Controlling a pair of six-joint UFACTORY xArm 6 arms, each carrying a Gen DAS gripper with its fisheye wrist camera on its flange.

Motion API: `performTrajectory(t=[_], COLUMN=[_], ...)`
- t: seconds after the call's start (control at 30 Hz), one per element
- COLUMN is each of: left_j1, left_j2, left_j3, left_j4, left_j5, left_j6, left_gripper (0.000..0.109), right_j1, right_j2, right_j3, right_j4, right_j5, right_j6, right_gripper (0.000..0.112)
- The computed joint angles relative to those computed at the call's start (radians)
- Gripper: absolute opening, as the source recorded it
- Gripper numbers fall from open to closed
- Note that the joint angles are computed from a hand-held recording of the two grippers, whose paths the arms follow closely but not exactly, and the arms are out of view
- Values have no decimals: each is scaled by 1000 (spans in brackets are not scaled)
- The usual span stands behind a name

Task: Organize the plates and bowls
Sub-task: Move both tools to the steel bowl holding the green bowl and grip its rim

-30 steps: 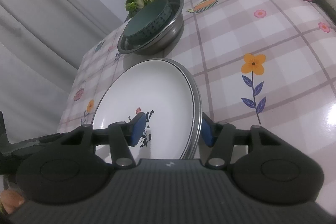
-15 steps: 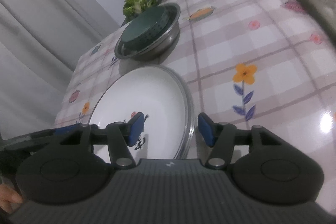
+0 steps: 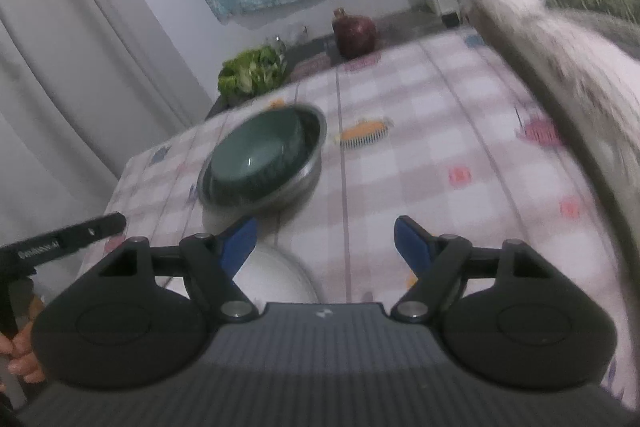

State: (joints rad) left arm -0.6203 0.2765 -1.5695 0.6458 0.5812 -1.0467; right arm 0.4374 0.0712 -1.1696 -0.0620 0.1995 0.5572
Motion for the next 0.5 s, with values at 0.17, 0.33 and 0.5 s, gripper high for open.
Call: performTrajectory(t=[0.17,0.33,0.5], left_j1=[23,38,47], left_j2=[115,210,288], left_j3=[-130,-237,-329], left_j4=[-89,-148,-225], left_j5=[21,28,56], left_j6=[87,145,211], left_gripper=[49,45,39], right_j1=[-24,-37,-45], right_j2=[137,286,415], right_j3=[-177,-373,-540], right_j4=[6,44,100], right_j5=[41,104,171], right_j6=[-40,-124,-192], right_gripper=[73,64,52])
